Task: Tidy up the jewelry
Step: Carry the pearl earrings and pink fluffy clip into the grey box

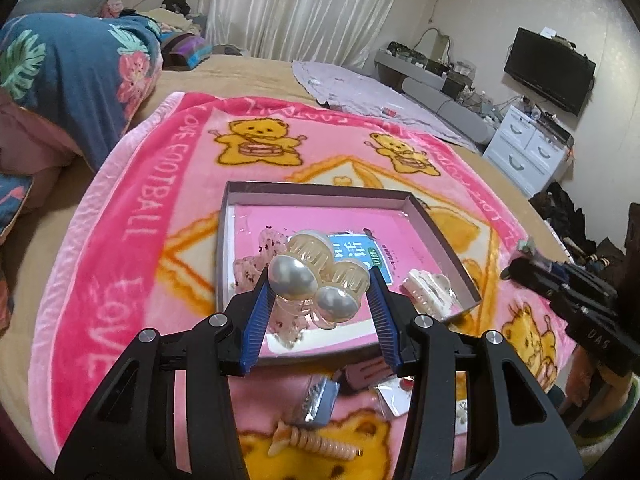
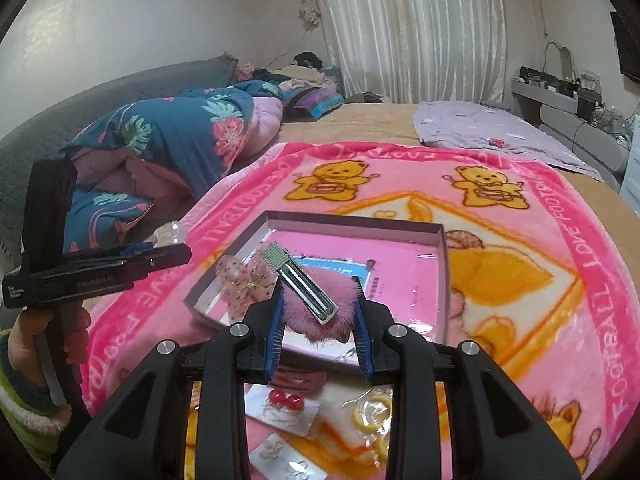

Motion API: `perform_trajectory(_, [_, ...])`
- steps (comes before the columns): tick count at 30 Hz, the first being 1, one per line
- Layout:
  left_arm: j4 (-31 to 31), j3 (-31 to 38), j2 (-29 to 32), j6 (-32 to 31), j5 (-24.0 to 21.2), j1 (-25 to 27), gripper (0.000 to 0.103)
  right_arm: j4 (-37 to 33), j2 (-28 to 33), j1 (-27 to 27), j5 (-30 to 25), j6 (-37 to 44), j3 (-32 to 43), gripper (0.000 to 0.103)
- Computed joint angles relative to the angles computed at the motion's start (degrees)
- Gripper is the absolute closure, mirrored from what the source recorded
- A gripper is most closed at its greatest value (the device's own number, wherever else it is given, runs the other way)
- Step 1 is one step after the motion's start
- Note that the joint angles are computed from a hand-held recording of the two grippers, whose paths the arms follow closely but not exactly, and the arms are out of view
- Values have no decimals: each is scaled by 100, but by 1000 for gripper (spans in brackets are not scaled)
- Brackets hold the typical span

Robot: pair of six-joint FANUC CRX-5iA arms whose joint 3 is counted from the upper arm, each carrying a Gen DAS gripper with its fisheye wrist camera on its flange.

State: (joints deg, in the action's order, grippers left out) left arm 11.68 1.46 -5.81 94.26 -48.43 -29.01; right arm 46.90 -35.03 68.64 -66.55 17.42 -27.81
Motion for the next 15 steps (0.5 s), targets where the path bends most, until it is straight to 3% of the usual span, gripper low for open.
perform_trajectory(15, [68,297,657,-242,-100,-141,65,-374,137,-878,267,256,1,75])
